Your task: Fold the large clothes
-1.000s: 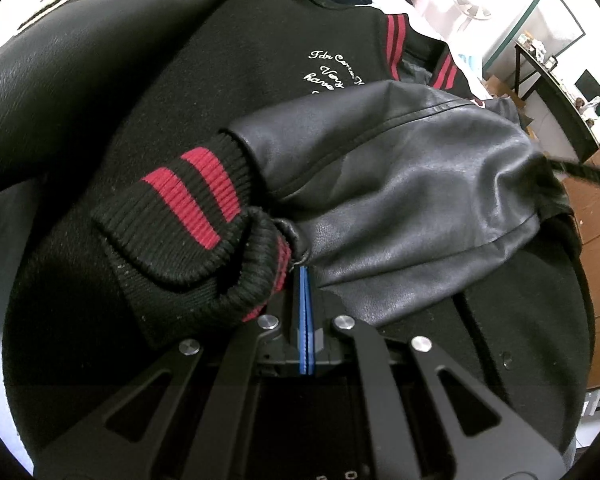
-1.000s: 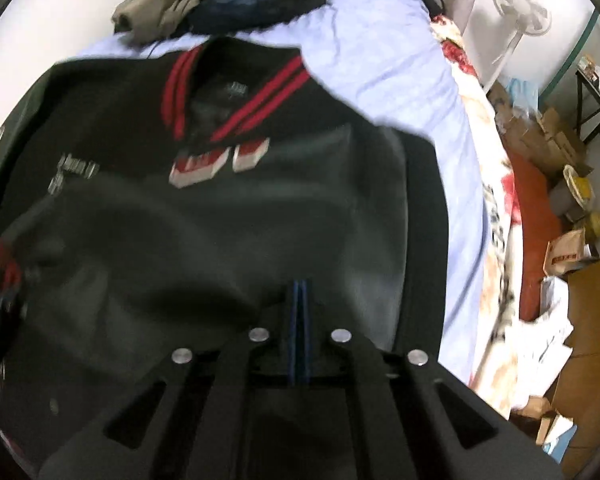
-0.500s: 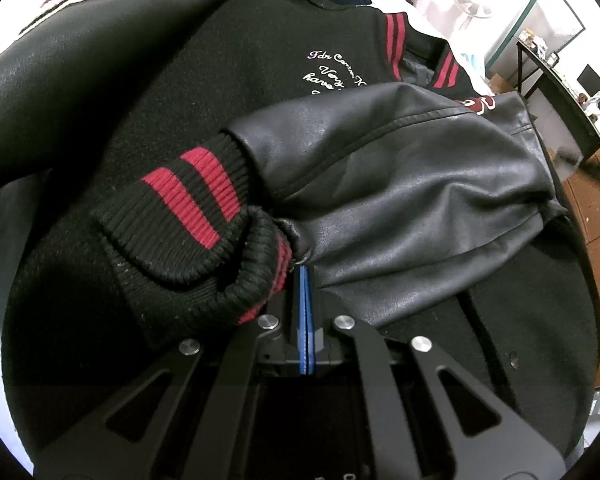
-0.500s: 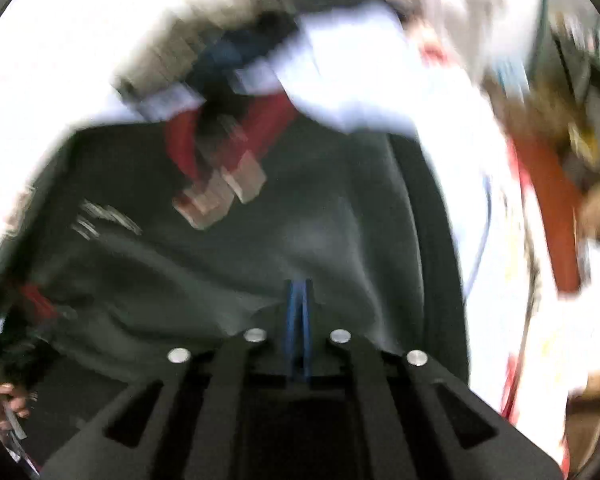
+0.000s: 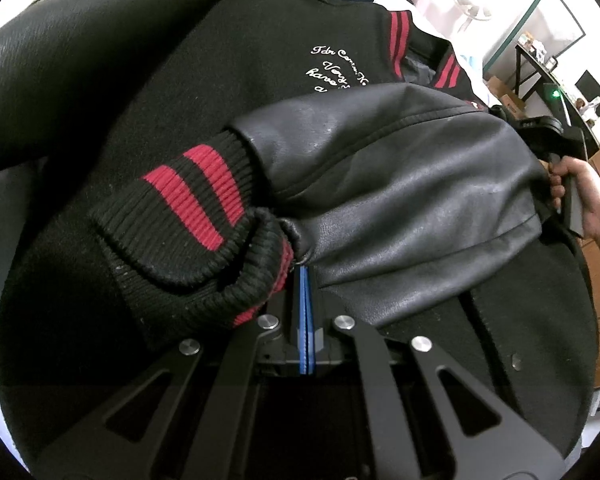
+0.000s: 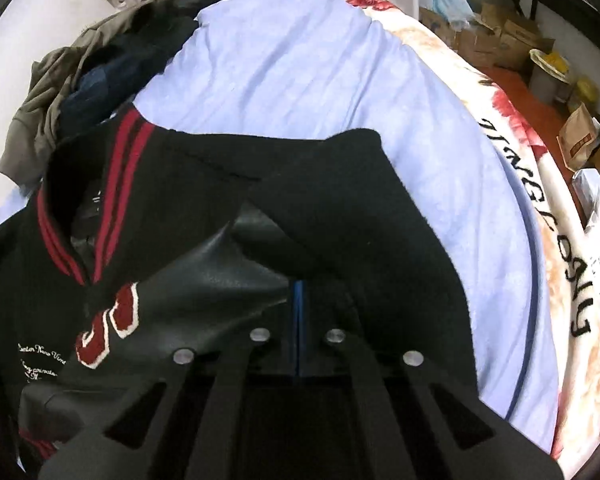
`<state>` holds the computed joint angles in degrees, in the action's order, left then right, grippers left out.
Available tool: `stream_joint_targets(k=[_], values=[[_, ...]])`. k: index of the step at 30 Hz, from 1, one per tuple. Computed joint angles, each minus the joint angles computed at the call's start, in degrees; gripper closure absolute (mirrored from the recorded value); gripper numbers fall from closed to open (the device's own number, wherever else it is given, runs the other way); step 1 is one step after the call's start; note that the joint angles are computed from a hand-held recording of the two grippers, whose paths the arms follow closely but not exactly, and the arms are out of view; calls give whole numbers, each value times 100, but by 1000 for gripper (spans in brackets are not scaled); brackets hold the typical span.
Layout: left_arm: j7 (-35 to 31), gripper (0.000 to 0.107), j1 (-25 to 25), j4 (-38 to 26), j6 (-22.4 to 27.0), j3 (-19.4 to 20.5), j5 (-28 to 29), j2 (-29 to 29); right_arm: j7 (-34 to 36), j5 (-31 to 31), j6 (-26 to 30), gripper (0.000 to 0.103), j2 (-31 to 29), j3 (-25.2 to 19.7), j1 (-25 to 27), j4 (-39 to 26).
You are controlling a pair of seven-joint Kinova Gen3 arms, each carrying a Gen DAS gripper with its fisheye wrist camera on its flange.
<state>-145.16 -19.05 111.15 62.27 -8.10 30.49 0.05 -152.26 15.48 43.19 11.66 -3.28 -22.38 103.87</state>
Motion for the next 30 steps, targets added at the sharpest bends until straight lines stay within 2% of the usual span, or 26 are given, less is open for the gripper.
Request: stream_joint_targets(k=[5, 10, 12, 15, 18, 20, 24, 27, 30], values=[[19, 104, 19, -13, -10, 7, -23, -3, -121, 298, 278, 103, -608, -326, -384, 133], [4, 104, 15, -17, -5, 2, -14, 4, -1030, 203, 427, 102, -1542, -1183, -897, 504], [10, 104, 22, -6, -22, 8, -23, -8, -1290, 177, 652, 102, -1663, -1555, -1114, 424], [24, 104, 46, 23, -80, 19, -49, -39, -1786, 224, 1348, 102, -1778, -2188, -1412, 305], [-47, 104, 56, 102, -148, -2, -12, -96, -2408, 202, 1916, 102, -1857, -2443, -1833, 273], [-67, 104, 46, 94, -102, -28, 14, -86, -2874, 60, 2222, 102, -1979, -2802, -1867, 329], [-233, 104, 53, 253, -262, -46, 73, -180, -3560, -103, 2560, 102, -2203, -3038, -2187, 388], [-719, 103, 38, 601, -540, -161, 296, -338, -4116, -132, 2675, 102, -2270, -3419, -2350, 390], [-1058, 104, -68, 627, -377, -320, 554, -269, -4527, -100, 2535, 102, -2286, -3648, -2405, 555]])
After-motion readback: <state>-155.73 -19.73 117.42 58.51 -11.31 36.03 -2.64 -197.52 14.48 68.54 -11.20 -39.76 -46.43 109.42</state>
